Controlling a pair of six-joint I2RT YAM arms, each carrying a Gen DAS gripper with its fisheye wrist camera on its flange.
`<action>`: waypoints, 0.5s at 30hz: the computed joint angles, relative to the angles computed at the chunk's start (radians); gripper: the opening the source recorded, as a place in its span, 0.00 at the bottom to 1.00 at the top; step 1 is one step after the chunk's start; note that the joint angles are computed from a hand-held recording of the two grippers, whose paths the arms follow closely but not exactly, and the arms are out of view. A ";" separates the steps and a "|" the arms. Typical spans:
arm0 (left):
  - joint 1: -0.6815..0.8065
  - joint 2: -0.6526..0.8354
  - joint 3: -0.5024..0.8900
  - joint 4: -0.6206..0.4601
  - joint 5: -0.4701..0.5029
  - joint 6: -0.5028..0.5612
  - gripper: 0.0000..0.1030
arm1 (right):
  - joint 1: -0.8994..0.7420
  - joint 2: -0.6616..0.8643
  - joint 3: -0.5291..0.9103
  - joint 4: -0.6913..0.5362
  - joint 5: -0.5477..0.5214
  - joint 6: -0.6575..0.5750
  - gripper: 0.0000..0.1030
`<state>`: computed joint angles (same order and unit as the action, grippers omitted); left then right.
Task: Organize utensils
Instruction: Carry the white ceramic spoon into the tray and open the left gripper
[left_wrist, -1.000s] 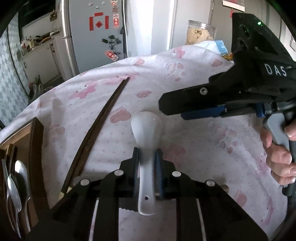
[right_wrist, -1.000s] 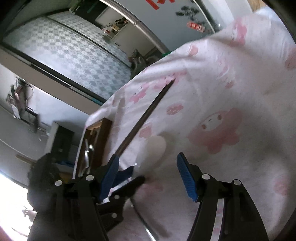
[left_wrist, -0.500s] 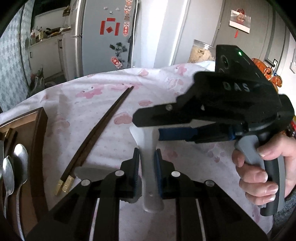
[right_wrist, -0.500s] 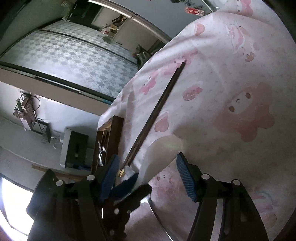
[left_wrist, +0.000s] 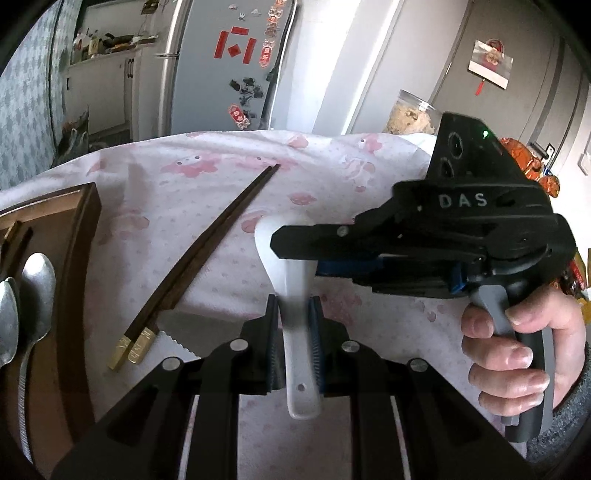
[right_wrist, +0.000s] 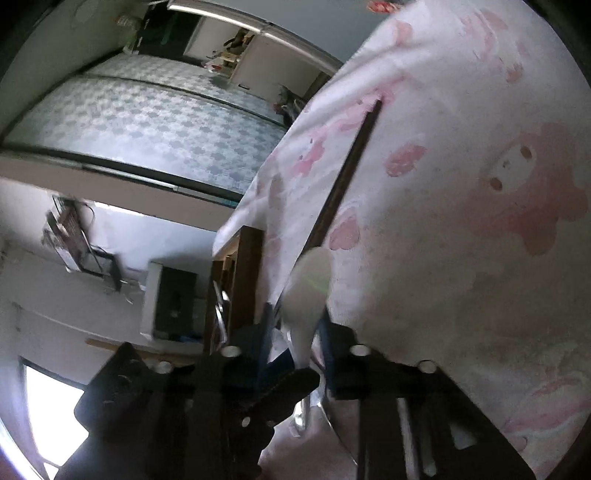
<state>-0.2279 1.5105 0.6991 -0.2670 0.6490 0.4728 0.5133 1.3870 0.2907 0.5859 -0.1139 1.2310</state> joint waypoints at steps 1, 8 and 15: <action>0.003 -0.001 0.001 -0.005 0.004 0.003 0.17 | 0.004 0.000 0.002 -0.001 0.006 -0.002 0.18; 0.041 -0.055 0.001 -0.063 0.026 0.037 0.15 | 0.063 -0.049 0.058 -0.116 0.069 -0.037 0.09; 0.163 -0.147 0.025 -0.174 0.051 0.128 0.13 | 0.126 -0.001 0.153 -0.125 0.105 -0.028 0.07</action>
<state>-0.0647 1.3635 0.7244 -0.4405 0.7003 0.6010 0.6395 1.3860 0.4433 0.4613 -0.0087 1.2032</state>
